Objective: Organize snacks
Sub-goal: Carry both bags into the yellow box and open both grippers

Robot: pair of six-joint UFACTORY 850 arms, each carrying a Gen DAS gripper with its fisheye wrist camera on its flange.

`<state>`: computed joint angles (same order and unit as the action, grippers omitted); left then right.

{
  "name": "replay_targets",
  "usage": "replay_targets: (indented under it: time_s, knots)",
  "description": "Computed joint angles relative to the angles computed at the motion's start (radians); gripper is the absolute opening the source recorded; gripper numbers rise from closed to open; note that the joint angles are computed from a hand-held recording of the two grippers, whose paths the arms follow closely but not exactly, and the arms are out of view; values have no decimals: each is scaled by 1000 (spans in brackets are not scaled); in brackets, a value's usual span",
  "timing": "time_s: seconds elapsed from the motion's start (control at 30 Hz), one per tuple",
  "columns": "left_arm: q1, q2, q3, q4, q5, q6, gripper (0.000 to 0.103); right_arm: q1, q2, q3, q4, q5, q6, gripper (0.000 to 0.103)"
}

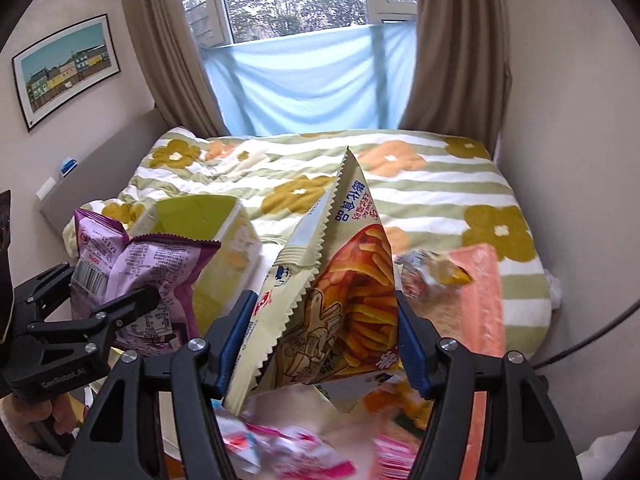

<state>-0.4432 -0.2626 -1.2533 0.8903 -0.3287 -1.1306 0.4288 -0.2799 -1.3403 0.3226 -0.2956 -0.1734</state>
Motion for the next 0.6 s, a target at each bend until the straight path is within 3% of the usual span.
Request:
replay_targets:
  time_s: [0.23, 0.43, 0.6]
  knots:
    - [159, 84, 113, -87, 51, 173, 59, 129, -119, -134, 34, 29, 31, 61]
    - [288, 73, 147, -509, 79, 675, 59, 213, -225, -252, -5, 18, 139, 61]
    - [333, 26, 152, -810, 86, 1024, 59, 256, -286, -306, -120, -7, 303, 61]
